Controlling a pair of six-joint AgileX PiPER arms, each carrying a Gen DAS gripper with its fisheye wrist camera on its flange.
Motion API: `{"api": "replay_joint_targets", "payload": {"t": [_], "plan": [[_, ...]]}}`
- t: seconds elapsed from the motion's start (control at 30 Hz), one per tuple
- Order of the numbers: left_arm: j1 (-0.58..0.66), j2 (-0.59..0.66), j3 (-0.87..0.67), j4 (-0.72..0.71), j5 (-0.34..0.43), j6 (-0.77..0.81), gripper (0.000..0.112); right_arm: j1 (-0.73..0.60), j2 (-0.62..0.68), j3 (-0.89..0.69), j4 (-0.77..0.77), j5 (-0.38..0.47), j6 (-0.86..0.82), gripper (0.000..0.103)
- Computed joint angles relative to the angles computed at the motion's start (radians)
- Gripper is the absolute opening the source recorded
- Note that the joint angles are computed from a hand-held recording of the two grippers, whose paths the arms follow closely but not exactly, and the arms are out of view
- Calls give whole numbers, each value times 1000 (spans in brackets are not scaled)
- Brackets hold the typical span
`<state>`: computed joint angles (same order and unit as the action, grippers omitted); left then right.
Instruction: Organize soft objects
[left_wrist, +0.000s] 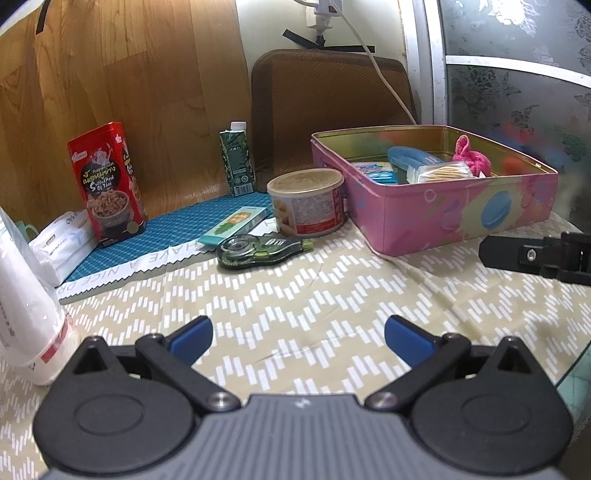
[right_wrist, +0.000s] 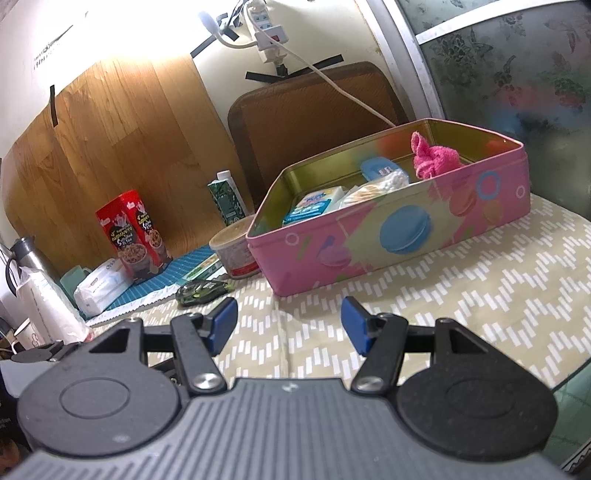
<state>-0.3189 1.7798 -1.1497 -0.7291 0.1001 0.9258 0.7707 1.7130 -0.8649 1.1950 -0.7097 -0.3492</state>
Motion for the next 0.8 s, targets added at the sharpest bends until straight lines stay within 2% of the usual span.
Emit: {"api": "replay_joint_targets", "payload": {"t": [0.63, 0.8], "plan": [[127, 77, -89, -126, 69, 86, 103, -11, 119, -207, 133, 95, -239, 64], [181, 88, -93, -232, 46, 187, 103, -14, 168, -303, 191, 131, -356, 64]]}}
